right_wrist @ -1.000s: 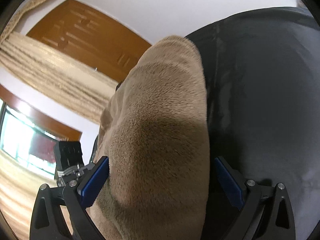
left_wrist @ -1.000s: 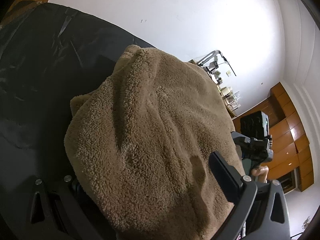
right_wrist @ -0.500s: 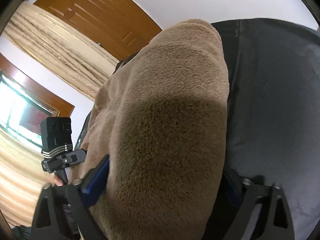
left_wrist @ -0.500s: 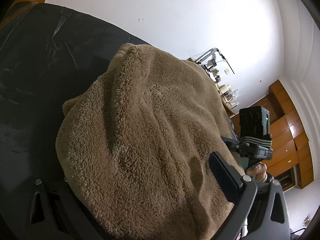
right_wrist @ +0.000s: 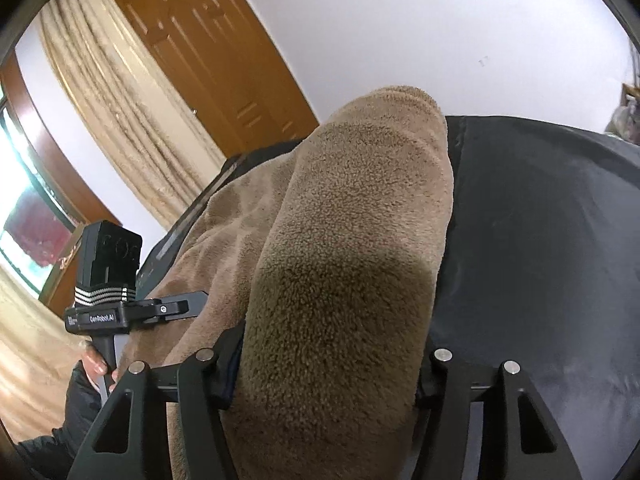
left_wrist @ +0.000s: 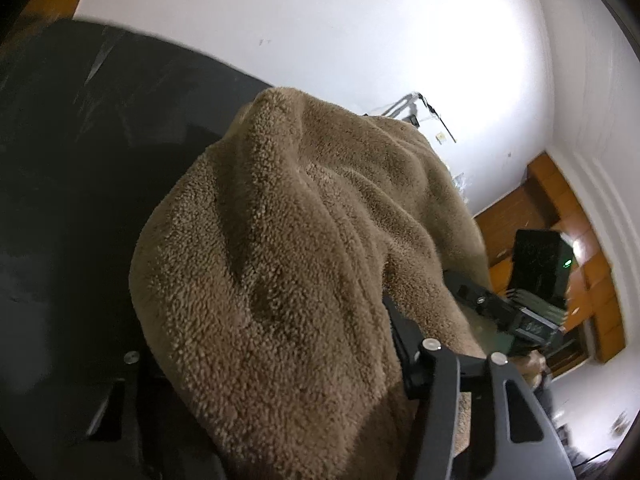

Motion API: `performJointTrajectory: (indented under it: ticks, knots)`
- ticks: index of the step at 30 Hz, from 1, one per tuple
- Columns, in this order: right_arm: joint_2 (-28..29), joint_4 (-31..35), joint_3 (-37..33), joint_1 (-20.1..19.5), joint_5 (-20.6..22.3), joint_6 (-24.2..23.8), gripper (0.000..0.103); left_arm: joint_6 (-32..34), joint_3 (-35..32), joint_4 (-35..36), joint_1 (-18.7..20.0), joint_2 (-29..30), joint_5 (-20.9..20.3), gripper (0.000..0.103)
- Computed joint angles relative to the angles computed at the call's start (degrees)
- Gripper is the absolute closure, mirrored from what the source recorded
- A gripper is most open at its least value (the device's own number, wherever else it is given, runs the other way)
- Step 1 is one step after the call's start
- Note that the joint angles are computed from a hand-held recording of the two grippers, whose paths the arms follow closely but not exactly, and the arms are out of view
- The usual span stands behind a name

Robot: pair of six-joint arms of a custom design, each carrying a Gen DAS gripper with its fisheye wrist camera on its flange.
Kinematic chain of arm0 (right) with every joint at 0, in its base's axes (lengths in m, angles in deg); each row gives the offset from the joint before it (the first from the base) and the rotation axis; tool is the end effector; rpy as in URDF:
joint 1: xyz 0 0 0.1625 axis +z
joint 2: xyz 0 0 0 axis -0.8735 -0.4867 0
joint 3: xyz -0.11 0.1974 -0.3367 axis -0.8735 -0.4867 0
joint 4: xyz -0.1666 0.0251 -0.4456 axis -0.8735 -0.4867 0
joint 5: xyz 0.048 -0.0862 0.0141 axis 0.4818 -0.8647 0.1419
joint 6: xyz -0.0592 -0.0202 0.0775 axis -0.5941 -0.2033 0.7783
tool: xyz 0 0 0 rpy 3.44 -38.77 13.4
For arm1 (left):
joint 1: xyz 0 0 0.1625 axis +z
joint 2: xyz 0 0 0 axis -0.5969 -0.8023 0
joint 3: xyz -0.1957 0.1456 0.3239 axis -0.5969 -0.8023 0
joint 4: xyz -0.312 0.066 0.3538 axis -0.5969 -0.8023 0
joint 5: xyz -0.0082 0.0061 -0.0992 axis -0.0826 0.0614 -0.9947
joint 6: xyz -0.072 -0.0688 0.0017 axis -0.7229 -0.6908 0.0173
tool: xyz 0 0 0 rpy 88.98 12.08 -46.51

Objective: Fold clothes

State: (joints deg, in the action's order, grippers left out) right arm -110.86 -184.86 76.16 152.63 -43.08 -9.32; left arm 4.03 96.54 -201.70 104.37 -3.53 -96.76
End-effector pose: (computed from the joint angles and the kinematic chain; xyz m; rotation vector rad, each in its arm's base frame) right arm 0.1465 -0.7051 0.1531 0.6651 -2.7669 0.7546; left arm -0.1349 -0.6944 0.1439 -0.5105 -2.9854 0.6617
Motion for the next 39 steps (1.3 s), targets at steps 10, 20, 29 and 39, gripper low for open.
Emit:
performJointTrajectory:
  ticks: [10,20,29,39]
  knots:
    - [-16.5,-11.4,18.1,-3.1,0.3,0.2,0.041,0.3,-7.1,6.5,-8.9,8.4,1.2,0.041]
    - [-38.3,-16.6,31.5,-17.5,6.2,0.9,0.041,2.2,-28.7,17.6,-18.3,28.3,0.3,0.041]
    - [-44.5,-17.2,31.4,-27.9,9.4,2.0,0.041,0.3,-50.5,27.0,-22.1,45.2,-0.4,0.041]
    - [-45.1,-11.8,28.1,-31.2,10.2,6.2,0.040,0.8,-48.5,27.4,-21.5,45.3,0.9,0.035]
